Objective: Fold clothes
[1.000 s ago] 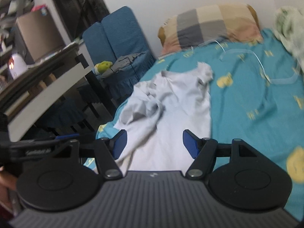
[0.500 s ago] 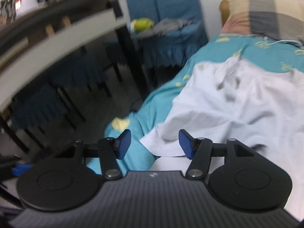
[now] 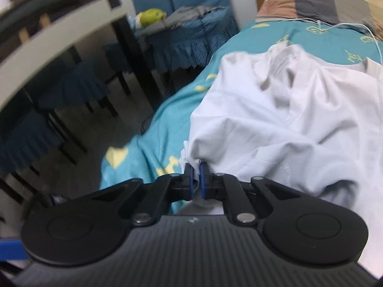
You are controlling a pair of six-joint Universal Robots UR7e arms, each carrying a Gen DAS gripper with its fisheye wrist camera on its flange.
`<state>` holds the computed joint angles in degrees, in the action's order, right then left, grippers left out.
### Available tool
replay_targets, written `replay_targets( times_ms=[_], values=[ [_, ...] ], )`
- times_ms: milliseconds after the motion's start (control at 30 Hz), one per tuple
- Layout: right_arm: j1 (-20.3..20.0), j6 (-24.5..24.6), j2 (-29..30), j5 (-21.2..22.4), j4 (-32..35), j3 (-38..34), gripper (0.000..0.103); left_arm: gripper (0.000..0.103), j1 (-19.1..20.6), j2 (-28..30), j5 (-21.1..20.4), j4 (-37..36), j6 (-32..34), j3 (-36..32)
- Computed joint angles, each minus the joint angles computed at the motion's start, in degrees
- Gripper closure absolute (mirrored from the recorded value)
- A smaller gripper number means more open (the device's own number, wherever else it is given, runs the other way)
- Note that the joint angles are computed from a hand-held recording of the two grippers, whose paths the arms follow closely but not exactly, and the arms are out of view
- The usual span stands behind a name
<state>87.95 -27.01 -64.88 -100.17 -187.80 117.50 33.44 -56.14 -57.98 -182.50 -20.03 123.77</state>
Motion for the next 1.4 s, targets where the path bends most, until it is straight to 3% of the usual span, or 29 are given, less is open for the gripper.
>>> replay_targets(
  times_ms=[200, 367, 567, 700, 833, 900, 967, 1033, 1267, 1400],
  values=[
    [-1.7, 5.2, -4.9, 6.2, -1.4, -2.1, 0.095, 0.028, -0.6, 0.8, -0.6, 0.3, 0.9, -0.2],
    [-4.0, 9.1, -5.8, 5.3, -4.2, -6.9, 0.095, 0.028, -0.7, 2.2, -1.4, 1.4, 2.2, -0.9],
    [-9.6, 14.1, -4.7, 4.0, -2.8, -9.8, 0.094, 0.028, -0.1, 4.2, -1.8, 3.1, 3.5, -2.1],
    [-13.0, 17.0, -3.8, 7.3, -2.1, -9.6, 0.094, 0.028, 0.2, 5.5, -2.0, 4.5, 4.1, -3.0],
    [-13.6, 16.8, -4.2, 9.4, -3.9, -7.8, 0.092, 0.028, 0.4, 6.1, -2.4, 4.4, 5.2, -3.4],
    [-12.9, 16.6, -4.9, 8.9, -3.3, -7.3, 0.085, 0.028, 0.4, 6.1, -2.1, 4.4, 5.1, -3.5],
    [-12.3, 16.4, -6.6, 8.7, -2.5, -6.0, 0.052, 0.028, 0.4, 5.8, -1.7, 4.1, 4.8, -3.3],
    [-11.8, 14.9, -9.3, 9.4, -4.2, -2.9, 0.032, 0.028, 0.3, 5.3, -1.3, 3.7, 4.4, -3.0],
    [-8.1, 11.3, -25.4, 9.0, -1.1, 10.8, 0.030, 0.027, -1.9, 4.1, -0.9, 3.2, 3.2, -2.1],
    [-4.2, 8.7, -36.0, 5.2, 3.2, 17.3, 0.030, 0.027, -4.0, 3.2, -1.1, 3.0, 2.8, -1.0]
  ],
)
